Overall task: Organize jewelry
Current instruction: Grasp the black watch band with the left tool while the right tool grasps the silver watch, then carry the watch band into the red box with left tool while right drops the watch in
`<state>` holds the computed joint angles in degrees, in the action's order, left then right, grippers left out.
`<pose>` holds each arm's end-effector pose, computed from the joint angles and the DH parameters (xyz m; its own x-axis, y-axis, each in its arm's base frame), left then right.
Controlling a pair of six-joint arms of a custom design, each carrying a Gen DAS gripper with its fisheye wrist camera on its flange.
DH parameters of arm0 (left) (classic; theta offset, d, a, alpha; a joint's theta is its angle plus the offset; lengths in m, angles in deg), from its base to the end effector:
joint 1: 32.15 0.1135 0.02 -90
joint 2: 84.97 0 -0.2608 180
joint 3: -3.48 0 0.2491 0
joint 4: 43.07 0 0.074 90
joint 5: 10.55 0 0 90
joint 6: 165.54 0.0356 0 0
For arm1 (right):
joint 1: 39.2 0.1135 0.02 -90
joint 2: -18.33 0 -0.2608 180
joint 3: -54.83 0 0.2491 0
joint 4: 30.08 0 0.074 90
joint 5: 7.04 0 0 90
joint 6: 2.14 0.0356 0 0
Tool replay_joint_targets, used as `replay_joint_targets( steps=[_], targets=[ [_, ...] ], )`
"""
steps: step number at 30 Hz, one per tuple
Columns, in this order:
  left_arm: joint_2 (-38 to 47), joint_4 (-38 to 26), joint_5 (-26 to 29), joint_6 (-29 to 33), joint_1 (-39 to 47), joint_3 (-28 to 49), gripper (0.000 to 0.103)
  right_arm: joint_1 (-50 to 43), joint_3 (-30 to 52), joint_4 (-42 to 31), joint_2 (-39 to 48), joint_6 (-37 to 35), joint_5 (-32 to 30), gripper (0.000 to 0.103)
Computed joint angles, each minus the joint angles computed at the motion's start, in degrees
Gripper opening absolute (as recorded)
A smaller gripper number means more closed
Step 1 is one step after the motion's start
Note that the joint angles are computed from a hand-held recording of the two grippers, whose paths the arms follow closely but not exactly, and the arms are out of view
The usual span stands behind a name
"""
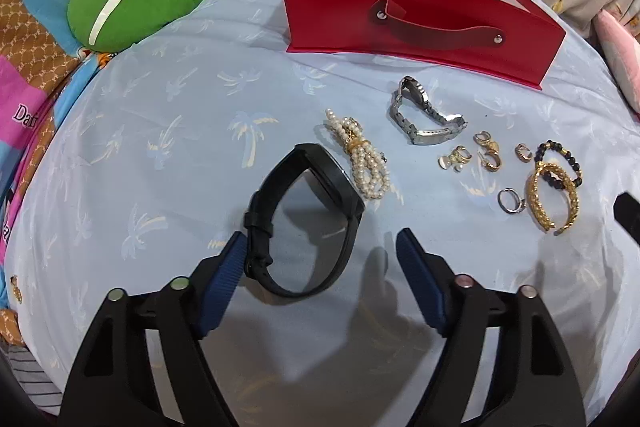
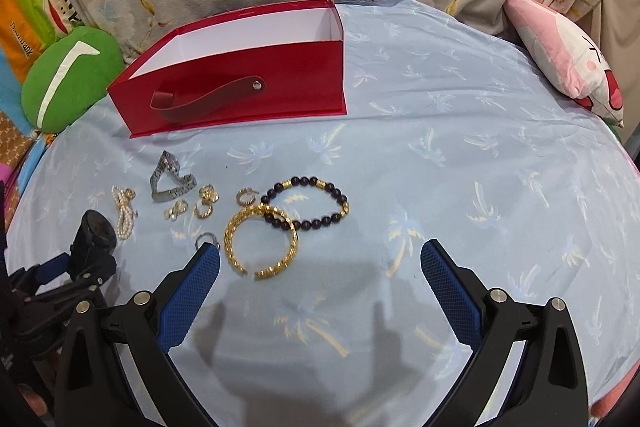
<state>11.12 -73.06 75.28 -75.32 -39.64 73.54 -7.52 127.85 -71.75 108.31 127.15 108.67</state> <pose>0.3302 -0.0408 0.1727 -0.8218 0.1119 -0.5587 0.0929 0.9937 0.0624 0.2748 0.1514 0.2111 -0.7403 0.2136 -0.6374 0.2426 0.9692 0.0430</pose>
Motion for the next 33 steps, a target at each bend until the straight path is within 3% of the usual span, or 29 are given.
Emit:
replay_joint_targets(
  steps=[4,5,10,13,16,18,20,28,31,33],
  targets=[
    [2.07,-1.15,2.46,0.03,1.34,1.54,0.038,-0.77,2.76,1.31,2.92,-2.56,-0.93,0.098],
    [2.33,-0.99,2.84,0.26,1.48,1.55,0.037,-1.07,3.43,1.88,3.65,-3.37,-1.67,0.098],
    [2.08,-1.21,4.92,0.16,2.12,1.72,0.015,-2.47,10.71,4.78,10.41,-9.77,-7.84,0.098],
    [0.87,-2.15,7.61,0.52,3.46,1.83,0.013,-3.20,16.15,6.40,15.32,-12.45,-12.14,0.096],
    [-0.51,-2.80,8.82,0.58,4.20,1.77,0.013,-3.37,22.87,5.79,21.28,-14.78,-15.69,0.080],
    [-1.24,-3.32,9.90,0.81,4.90,1.80,0.013,-3.48,26.86,4.65,24.90,-15.79,-17.88,0.063],
    [-1.88,-3.80,10.92,1.12,5.78,1.81,0.013,-3.47,31.32,2.92,28.90,-16.90,-20.11,0.055],
    [-3.60,-4.47,13.39,1.96,8.15,2.06,0.013,-2.18,41.50,-1.78,38.21,-20.01,-20.17,0.036],
    [-3.44,-4.58,13.85,2.19,8.58,2.41,0.013,-2.38,43.58,-2.73,39.63,-20.41,-19.06,0.021],
    [-3.48,-4.68,14.26,2.06,8.89,2.40,0.013,-2.82,43.46,-2.48,39.68,-20.26,-19.42,0.006]
  ],
)
